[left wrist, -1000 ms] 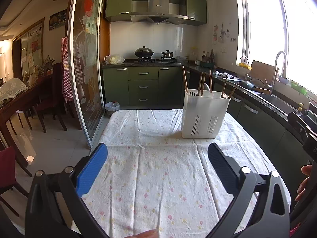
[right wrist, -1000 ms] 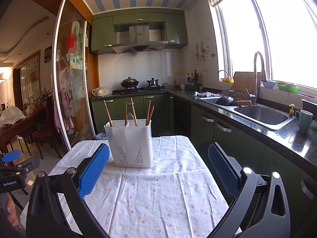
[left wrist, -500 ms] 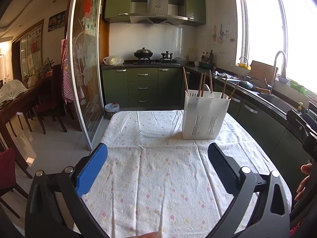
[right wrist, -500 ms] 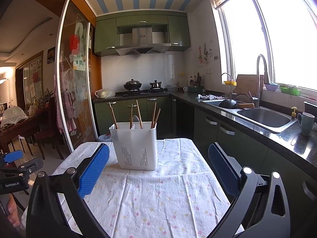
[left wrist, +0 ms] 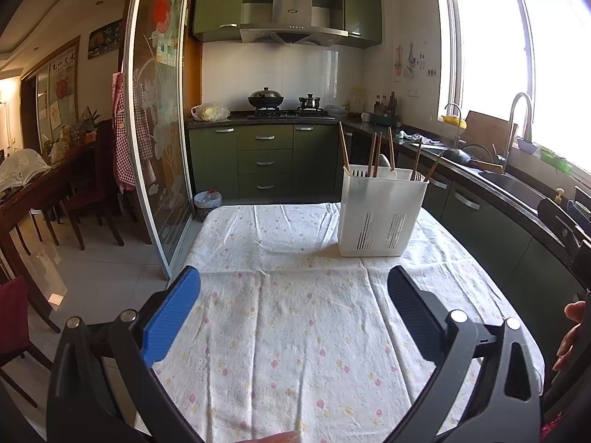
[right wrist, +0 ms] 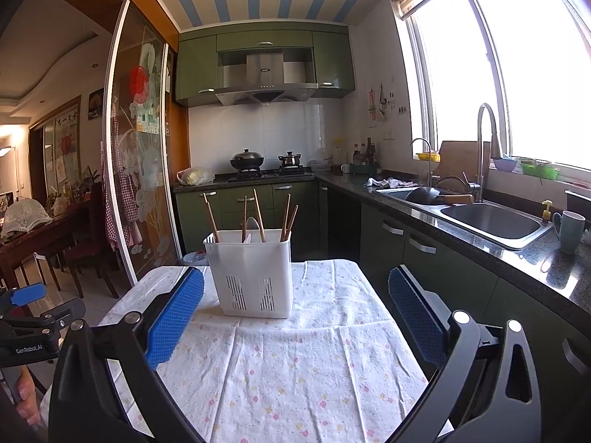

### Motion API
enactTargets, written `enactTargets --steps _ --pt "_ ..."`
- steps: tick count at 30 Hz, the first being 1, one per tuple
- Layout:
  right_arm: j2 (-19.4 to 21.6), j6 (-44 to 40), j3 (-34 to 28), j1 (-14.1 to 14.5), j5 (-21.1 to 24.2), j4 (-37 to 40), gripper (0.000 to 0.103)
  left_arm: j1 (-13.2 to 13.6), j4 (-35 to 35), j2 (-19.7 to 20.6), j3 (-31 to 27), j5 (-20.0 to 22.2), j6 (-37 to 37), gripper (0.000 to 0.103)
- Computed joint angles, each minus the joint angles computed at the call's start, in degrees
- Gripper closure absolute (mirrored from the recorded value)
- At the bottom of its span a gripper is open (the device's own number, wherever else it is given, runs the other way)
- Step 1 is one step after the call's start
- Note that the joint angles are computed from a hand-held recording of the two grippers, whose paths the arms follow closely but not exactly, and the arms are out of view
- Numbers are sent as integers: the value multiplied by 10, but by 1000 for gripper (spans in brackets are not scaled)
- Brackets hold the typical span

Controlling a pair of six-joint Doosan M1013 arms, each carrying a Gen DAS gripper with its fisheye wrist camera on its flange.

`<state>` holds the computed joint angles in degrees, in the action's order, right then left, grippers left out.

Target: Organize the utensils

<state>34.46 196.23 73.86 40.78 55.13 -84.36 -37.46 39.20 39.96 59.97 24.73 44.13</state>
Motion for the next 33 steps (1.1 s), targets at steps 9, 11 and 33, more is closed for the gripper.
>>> enactTargets --steps 9,11,33 --pt "0 1 1 0 0 0 4 -1 3 -1 1 0 -2 7" --pt "0 2 1 0 -1 0 4 -1 -1 -1 2 -1 0 7" --pt "1 9 1 1 -3 -2 4 -2 -3 -2 1 1 1 7"
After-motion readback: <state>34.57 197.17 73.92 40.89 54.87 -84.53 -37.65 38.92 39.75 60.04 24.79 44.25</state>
